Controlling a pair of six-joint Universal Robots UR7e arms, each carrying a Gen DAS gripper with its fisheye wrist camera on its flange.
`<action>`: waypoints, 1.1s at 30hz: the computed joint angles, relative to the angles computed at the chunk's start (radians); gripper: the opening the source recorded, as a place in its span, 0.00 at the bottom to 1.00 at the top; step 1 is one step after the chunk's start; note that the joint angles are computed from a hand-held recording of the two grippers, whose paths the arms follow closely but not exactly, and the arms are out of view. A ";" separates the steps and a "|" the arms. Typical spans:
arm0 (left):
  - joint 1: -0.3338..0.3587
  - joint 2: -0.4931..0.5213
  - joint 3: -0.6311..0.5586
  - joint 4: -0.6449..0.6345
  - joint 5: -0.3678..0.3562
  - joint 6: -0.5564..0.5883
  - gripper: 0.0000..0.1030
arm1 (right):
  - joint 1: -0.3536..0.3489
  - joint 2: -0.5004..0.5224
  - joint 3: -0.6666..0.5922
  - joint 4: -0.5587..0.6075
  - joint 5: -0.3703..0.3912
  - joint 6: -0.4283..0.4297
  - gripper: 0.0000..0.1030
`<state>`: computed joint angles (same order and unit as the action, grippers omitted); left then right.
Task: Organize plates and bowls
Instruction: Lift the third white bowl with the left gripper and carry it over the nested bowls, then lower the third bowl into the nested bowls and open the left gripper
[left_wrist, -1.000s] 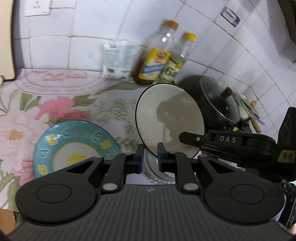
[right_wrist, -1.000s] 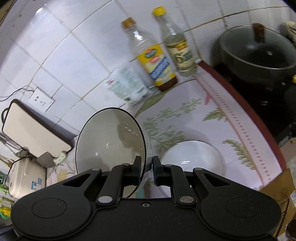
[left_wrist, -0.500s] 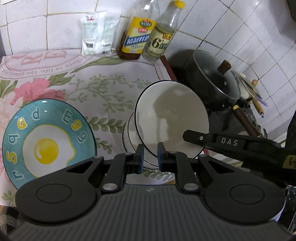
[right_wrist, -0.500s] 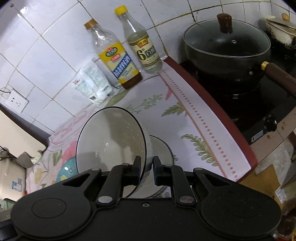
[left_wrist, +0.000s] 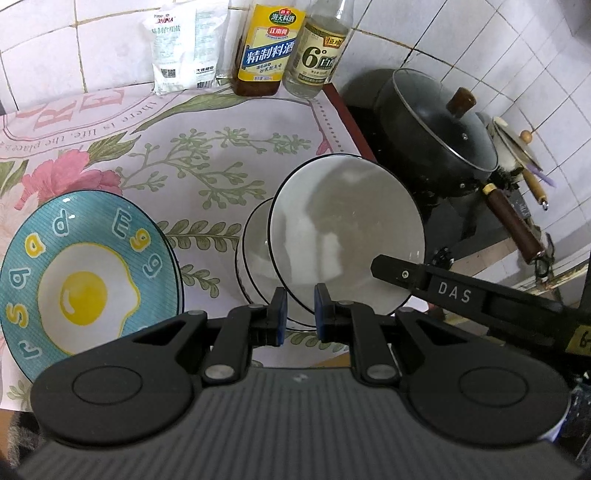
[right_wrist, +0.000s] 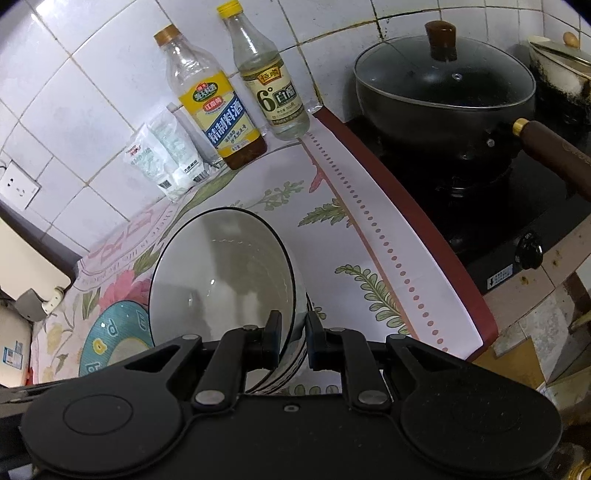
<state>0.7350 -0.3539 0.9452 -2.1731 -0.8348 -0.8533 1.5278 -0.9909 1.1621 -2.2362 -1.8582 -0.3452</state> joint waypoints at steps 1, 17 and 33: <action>0.000 0.002 -0.005 0.010 0.003 -0.003 0.13 | 0.000 0.001 0.001 -0.002 -0.001 -0.008 0.17; 0.005 0.038 -0.062 0.043 -0.011 -0.015 0.12 | 0.010 0.025 0.027 -0.097 -0.026 -0.174 0.22; -0.004 -0.040 0.109 -0.109 0.032 -0.010 0.12 | -0.010 -0.015 0.075 -0.113 0.049 -0.267 0.33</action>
